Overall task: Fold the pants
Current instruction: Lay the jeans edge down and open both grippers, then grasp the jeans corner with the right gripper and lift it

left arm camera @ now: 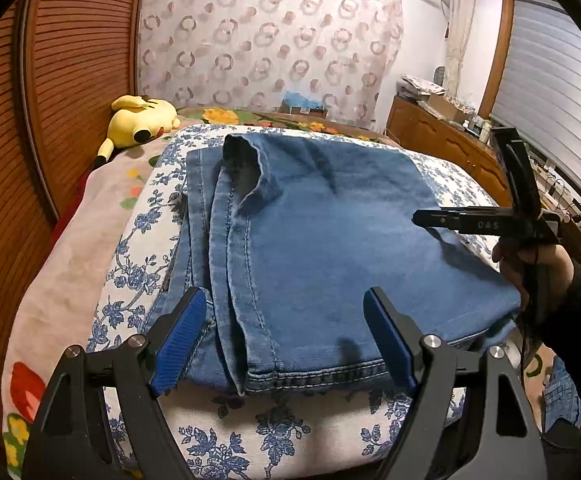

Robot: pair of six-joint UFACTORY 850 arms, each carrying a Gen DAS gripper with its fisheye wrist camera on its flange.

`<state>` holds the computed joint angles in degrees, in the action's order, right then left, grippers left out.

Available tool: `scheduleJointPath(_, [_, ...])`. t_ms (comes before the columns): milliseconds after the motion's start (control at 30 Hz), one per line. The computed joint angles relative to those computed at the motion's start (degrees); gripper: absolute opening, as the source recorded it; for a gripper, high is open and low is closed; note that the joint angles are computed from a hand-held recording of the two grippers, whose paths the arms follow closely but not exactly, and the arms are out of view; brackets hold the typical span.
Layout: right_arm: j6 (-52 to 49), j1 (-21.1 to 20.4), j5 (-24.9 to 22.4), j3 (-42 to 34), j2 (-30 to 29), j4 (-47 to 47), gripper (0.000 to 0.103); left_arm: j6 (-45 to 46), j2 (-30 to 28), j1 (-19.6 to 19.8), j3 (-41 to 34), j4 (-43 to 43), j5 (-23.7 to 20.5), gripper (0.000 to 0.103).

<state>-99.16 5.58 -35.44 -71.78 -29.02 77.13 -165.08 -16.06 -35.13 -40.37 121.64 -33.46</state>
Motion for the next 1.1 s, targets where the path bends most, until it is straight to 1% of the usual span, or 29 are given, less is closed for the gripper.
scheduleJointPath(100, [-0.78, 0.33, -0.59, -0.06, -0.49, 0.85, 0.057, 0.08, -0.03, 0.04, 0.09, -0.24, 0.05, 0.082])
scheduleJointPath(133, [-0.95, 0.41, -0.76, 0.00, -0.50, 0.78, 0.056, 0.18, -0.06, 0.01, 0.04, -0.41, 0.07, 0.082])
scheduleJointPath(167, [-0.79, 0.58, -0.81, 0.19, -0.36, 0.48, 0.053, 0.16, -0.05, -0.07, 0.10, -0.52, 0.02, 0.082])
scheduleJointPath(200, [-0.93, 0.78, -0.29, 0.43, -0.16, 0.47, 0.049, 0.07, -0.05, -0.05, 0.17, -0.46, 0.04, 0.082])
scheduleJointPath(233, [-0.85, 0.87, -0.32, 0.50, -0.12, 0.11, 0.037, 0.20, -0.11, -0.03, 0.12, -0.63, 0.10, 0.082])
scheduleJointPath(267, [-0.51, 0.84, -0.98, 0.43, -0.15, -0.33, 0.029, 0.29, -0.13, 0.04, 0.10, -0.74, 0.15, 0.082])
scheduleJointPath(300, [-0.96, 0.70, -1.66, 0.58, 0.01, -0.11, 0.015, 0.26, -0.09, 0.04, 0.14, -0.76, 0.15, 0.082])
scheduleJointPath(333, [-2.89, 0.55, -1.90, 1.32, 0.59, 1.49, 0.013, 0.32, -0.06, 0.05, 0.15, -0.87, 0.16, 0.082])
scheduleJointPath(467, [-9.37, -0.43, -3.96, 3.95, 3.23, 6.81, 0.010, 0.56, 0.00, 0.18, 0.03, -0.77, 0.24, 0.082])
scheduleJointPath(600, [-13.41, -2.42, -7.39, 6.13, 6.14, 9.88, 0.010, 0.93, 0.22, 0.24, -0.06, -0.64, 0.06, 0.082])
scheduleJointPath(667, [-14.55, -3.53, -9.17, 7.08, 7.42, 9.95, 0.009, 1.19, 0.18, 0.37, -0.31, -0.32, 0.13, 0.082])
scheduleJointPath(733, [-16.00, -4.42, -9.91, 8.30, 8.74, 10.23, 0.009, 1.69, 0.08, 0.55, -0.74, 0.08, 0.22, 0.082])
scheduleJointPath(833, [-17.90, -5.63, -9.71, 9.35, 10.09, 10.68, 0.009, 1.72, -0.38, 1.07, -1.87, 1.38, 0.81, 0.082])
scheduleJointPath(900, [-19.15, -6.54, -8.74, 9.33, 10.49, 11.70, 0.005, 1.69, -0.91, 1.29, -2.91, 2.57, 1.30, 0.082])
scheduleJointPath(967, [-18.13, -7.55, -7.65, 8.28, 10.09, 11.14, 0.005, 2.58, -1.32, 1.22, -3.95, 2.93, 1.60, 0.082])
scheduleJointPath(1067, [-19.61, -8.51, -3.38, 7.37, 9.65, 11.69, 0.004, 2.60, -2.10, 1.04, -5.27, 4.07, 2.01, 0.082])
scheduleJointPath(1100, [-18.66, -8.79, -2.30, 6.41, 8.73, 10.96, 0.004, 2.91, -2.53, 0.87, -5.89, 4.01, 2.20, 0.082])
